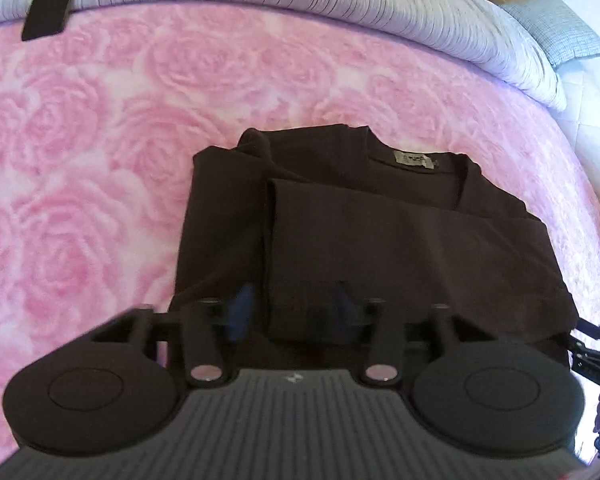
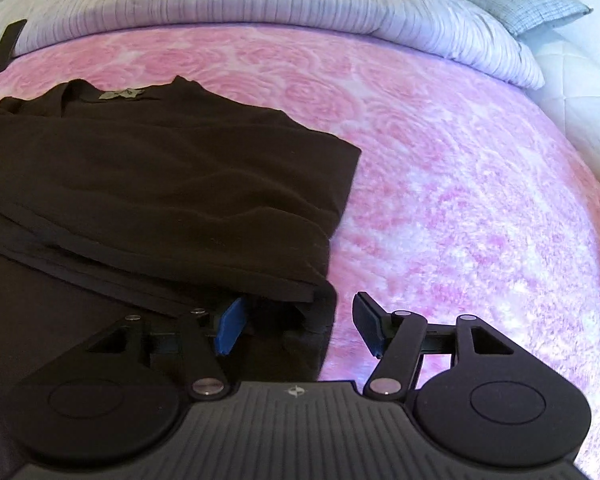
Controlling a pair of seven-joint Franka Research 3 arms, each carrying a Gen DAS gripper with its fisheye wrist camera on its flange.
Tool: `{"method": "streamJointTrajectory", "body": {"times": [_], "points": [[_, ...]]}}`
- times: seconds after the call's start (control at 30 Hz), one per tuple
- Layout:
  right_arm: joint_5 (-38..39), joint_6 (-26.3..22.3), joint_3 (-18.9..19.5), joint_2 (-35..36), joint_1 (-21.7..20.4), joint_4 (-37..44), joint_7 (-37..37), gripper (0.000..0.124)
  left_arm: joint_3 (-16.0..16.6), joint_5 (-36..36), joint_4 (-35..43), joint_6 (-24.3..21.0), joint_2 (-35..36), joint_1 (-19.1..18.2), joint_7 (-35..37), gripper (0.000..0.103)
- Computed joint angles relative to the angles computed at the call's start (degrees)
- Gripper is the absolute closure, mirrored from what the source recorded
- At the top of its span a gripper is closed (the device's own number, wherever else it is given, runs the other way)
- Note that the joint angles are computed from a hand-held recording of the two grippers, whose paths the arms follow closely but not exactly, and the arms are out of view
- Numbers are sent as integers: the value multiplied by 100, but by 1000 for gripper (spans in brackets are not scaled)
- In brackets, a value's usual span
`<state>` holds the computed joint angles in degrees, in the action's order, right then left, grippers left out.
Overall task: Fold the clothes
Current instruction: 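Press the folded brown shirt flat with both grippers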
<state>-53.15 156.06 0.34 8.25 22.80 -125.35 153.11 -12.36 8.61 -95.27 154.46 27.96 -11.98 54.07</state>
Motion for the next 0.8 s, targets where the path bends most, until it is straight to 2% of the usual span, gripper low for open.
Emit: {"method": "streamJointTrajectory", "body": {"times": [0.1,0.2,0.23,0.27,0.3,0.4,0.53,0.63,0.67,0.73,0.8], "points": [[-12,-109,-36,-47,-27,-61,164,63,-141,-196,360,-10,354,117,183,59],[130,-225,-51,-59,-102,-133,486,63,-141,-315,756,-321,666,73,197,64],[210,-202,-53,-64,-134,-170,566,63,-58,-272,719,-263,647,7,74,77],[213,-184,-51,-72,-146,-191,600,63,-48,-300,643,-197,593,10,-12,100],[191,-186,-40,-77,-147,-193,583,63,-23,-302,537,-94,516,-1,-115,100],[186,-201,1,-84,-137,-154,525,63,171,125,-156,697,-60,-172,-356,100],[262,-284,11,10,-118,-63,564,60,279,307,-395,296,-221,-258,-765,100],[292,-390,-15,57,-79,5,563,56,508,955,-713,642,-537,-490,-1103,100],[279,-413,-22,48,-67,6,573,56,527,1047,-775,619,-589,-506,-1221,100],[217,-436,-28,26,-45,-32,653,54,315,725,-722,327,-483,-288,-1211,100],[178,-397,-36,8,-56,-72,730,53,336,821,-660,158,-402,-284,-1223,100]]}}
